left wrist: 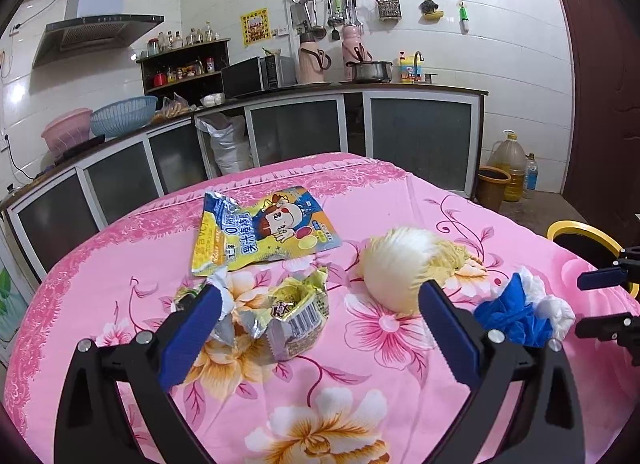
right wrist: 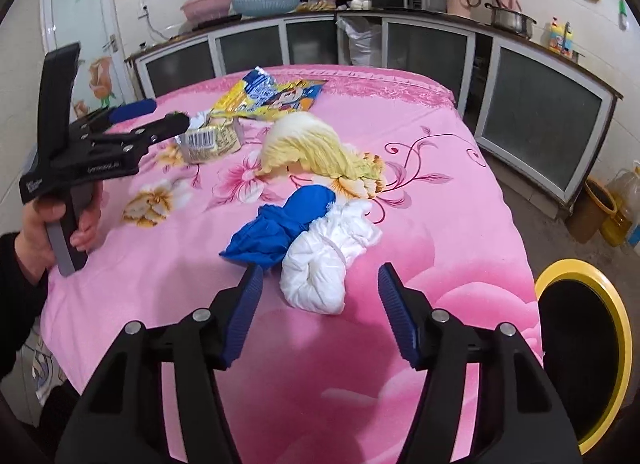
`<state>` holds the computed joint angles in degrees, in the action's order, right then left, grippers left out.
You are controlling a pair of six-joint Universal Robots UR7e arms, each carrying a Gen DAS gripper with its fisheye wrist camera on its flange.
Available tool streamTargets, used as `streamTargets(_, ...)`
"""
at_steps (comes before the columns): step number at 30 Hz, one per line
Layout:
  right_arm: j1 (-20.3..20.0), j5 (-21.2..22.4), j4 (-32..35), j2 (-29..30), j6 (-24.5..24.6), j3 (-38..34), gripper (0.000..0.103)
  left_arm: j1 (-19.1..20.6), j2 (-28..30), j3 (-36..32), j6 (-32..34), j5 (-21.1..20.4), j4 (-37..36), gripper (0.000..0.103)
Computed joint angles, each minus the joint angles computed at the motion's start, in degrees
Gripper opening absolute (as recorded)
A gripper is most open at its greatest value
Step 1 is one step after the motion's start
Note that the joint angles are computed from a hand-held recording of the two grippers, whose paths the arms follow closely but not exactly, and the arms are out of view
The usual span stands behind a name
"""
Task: Collect trash
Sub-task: 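Grasp the white knotted bag with the right tool while the left tool grasps the gold foil wrapper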
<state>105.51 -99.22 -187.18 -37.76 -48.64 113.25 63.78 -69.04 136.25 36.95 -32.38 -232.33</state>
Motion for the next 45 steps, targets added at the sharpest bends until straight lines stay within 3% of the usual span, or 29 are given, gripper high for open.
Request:
streamTargets(9,0.1,-2.2,5.3,2.0,0.6,-3.7,0.054,3.2,-0.8,-2.4,-5.9,-1.7,8.8,0.095)
streamTargets(15,0.0,-2.5,10.5,2.7,2.2,-6.3,0.045,6.6,-2.6,-5.7,-13.7,-4.7,21.6,0.094)
streamTargets(17,-0.2,-2.1,13.1,2.6,3.4,-7.1,0.043,7.6,-2.5,-6.6,-15.6,-5.3,23.9,0.083)
streamTargets(19,-0.4,-1.7,15.7,2.3,4.5,-7.8,0.034,8.0,-2.6,-6.9,-17.0,-5.2,25.6,0.056)
streamTargets(20,-0.5,-1.6,16.2,2.2,4.8,-7.8,0.033,8.1,-2.8,-6.9,-17.6,-5.3,26.5,0.05)
streamTargets(22,-0.3,-1.5,16.2,1.7,4.8,-7.5,0.03,8.1,-3.4,-6.5,-17.9,-6.1,27.2,0.019)
streamTargets(24,-0.4,-0.5,16.3,0.9,5.0,-7.0,0.029,8.1,-4.8,-5.9,-19.3,-7.5,28.7,0.006)
streamTargets(31,-0.4,4.0,16.2,-3.6,6.3,-4.6,0.029,5.1,-10.7,-1.9,-21.5,-10.1,27.2,0.005)
streamTargets(45,-0.9,6.5,10.6,-10.5,5.0,1.6,0.029,-5.5,-17.2,5.4,-22.5,-2.6,25.3,0.005)
